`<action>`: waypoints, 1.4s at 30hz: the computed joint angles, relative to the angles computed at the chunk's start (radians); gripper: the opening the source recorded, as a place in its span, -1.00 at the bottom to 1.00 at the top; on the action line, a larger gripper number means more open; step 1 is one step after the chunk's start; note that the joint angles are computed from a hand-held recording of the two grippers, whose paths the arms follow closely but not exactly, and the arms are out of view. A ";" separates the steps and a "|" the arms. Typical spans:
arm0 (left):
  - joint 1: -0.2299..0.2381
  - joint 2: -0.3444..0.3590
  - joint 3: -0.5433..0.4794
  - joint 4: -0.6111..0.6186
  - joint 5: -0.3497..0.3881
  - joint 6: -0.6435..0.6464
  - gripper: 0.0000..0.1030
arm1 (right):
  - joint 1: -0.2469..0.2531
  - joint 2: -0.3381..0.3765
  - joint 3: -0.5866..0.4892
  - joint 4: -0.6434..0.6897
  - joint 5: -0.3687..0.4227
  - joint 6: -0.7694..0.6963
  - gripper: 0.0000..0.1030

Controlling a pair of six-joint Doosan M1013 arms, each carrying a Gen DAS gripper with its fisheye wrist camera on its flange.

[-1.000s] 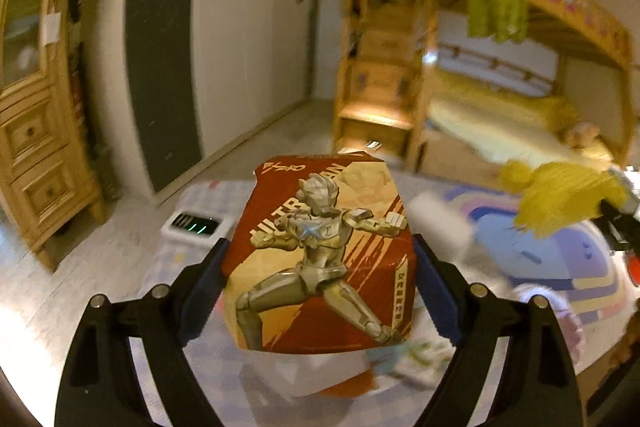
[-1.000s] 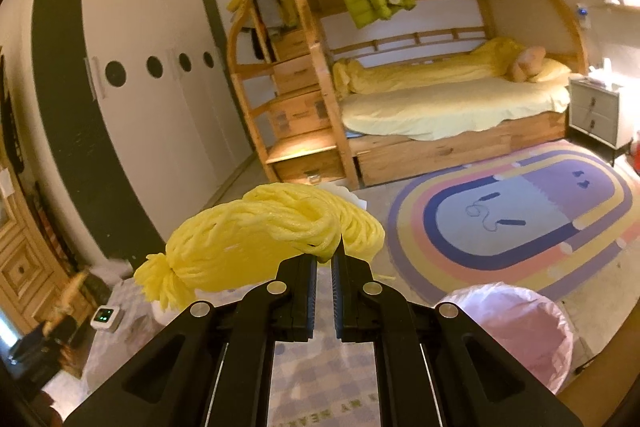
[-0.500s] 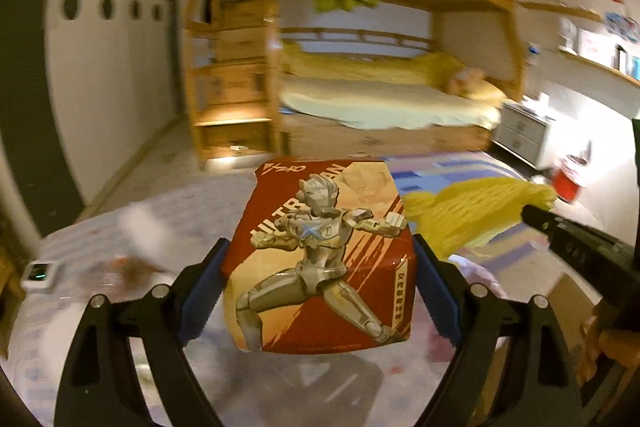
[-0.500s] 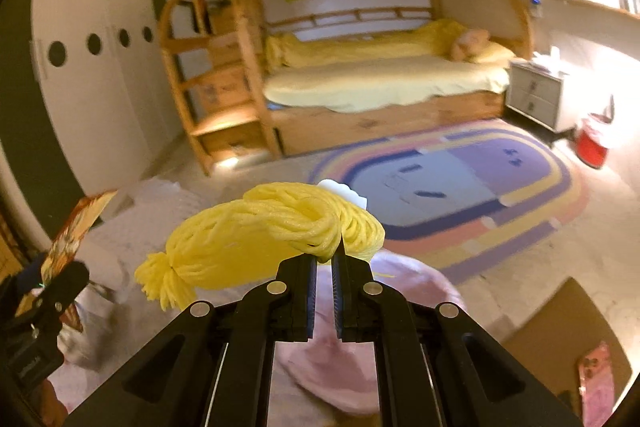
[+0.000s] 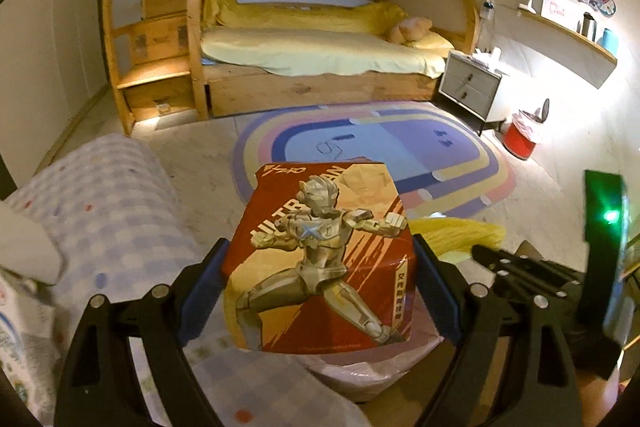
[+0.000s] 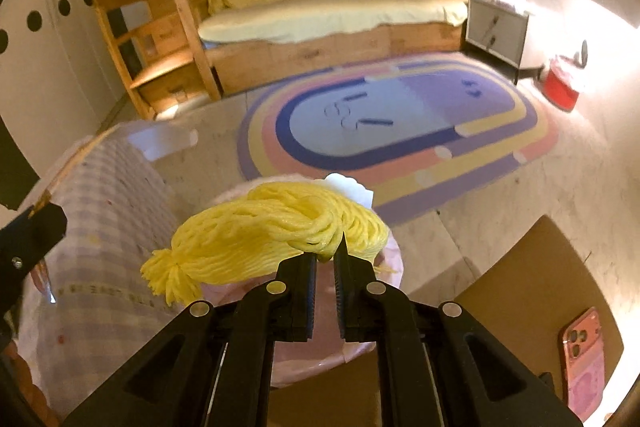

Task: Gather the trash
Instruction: 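Carry the yellow nets to the wastebasket with the right gripper while the left gripper grasps the red snack box, then open both grippers over the wastebasket, dropping nets and red box, then return both grippers to the table and grasp the white tissue with the left gripper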

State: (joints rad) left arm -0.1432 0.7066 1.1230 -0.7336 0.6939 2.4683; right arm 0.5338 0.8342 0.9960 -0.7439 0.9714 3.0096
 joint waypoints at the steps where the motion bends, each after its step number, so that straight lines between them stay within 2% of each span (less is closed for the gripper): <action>1: -0.003 0.006 -0.010 0.010 0.011 -0.010 0.66 | -0.005 0.002 0.001 0.015 -0.010 -0.008 -0.77; 3: -0.005 0.024 -0.038 0.044 0.042 -0.049 0.73 | -0.012 0.005 0.004 0.042 -0.036 -0.019 -0.67; 4: -0.004 0.026 -0.041 0.045 0.049 -0.056 0.76 | -0.015 0.003 0.011 0.049 -0.058 -0.018 -0.40; 5: -0.009 0.024 -0.037 0.046 0.044 -0.065 0.80 | -0.017 0.002 0.015 0.054 -0.073 -0.019 -0.27; 6: -0.007 0.026 -0.040 0.046 0.049 -0.074 0.80 | -0.017 0.003 0.012 0.055 -0.070 -0.026 -0.02; 7: -0.007 0.026 -0.041 0.047 0.049 -0.080 0.80 | -0.014 0.004 0.010 0.049 -0.065 -0.031 0.02; 12: 0.006 0.006 -0.022 0.053 0.005 -0.103 0.80 | -0.005 -0.009 0.019 0.059 -0.078 -0.036 0.02; 16: 0.023 -0.039 0.031 0.056 -0.064 -0.095 0.80 | 0.011 -0.022 0.012 0.047 -0.080 -0.040 0.02; 23: 0.077 -0.116 0.119 -0.037 -0.137 -0.039 0.80 | 0.058 -0.024 -0.055 -0.023 -0.106 -0.055 0.02; 30: 0.139 -0.175 0.190 -0.019 -0.230 -0.065 0.80 | 0.100 0.006 -0.157 -0.022 -0.198 -0.128 0.02; 33: 0.166 -0.185 0.207 0.021 -0.269 -0.113 0.80 | 0.112 0.052 -0.247 0.059 -0.222 -0.247 0.02; 35: 0.187 -0.184 0.211 0.102 -0.299 -0.202 0.80 | 0.116 0.095 -0.326 0.126 -0.207 -0.338 0.02; 37: 0.208 -0.180 0.208 0.162 -0.296 -0.287 0.80 | 0.120 0.138 -0.404 0.170 -0.187 -0.408 0.02; 42: 0.244 -0.159 0.188 0.374 -0.291 -0.542 0.80 | 0.122 0.285 -0.687 0.274 -0.078 -0.599 0.02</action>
State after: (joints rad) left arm 0.1010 0.5477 1.3113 -0.3598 0.4028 1.9263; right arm 0.6554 1.1193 0.3091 -0.4699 0.8938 2.4105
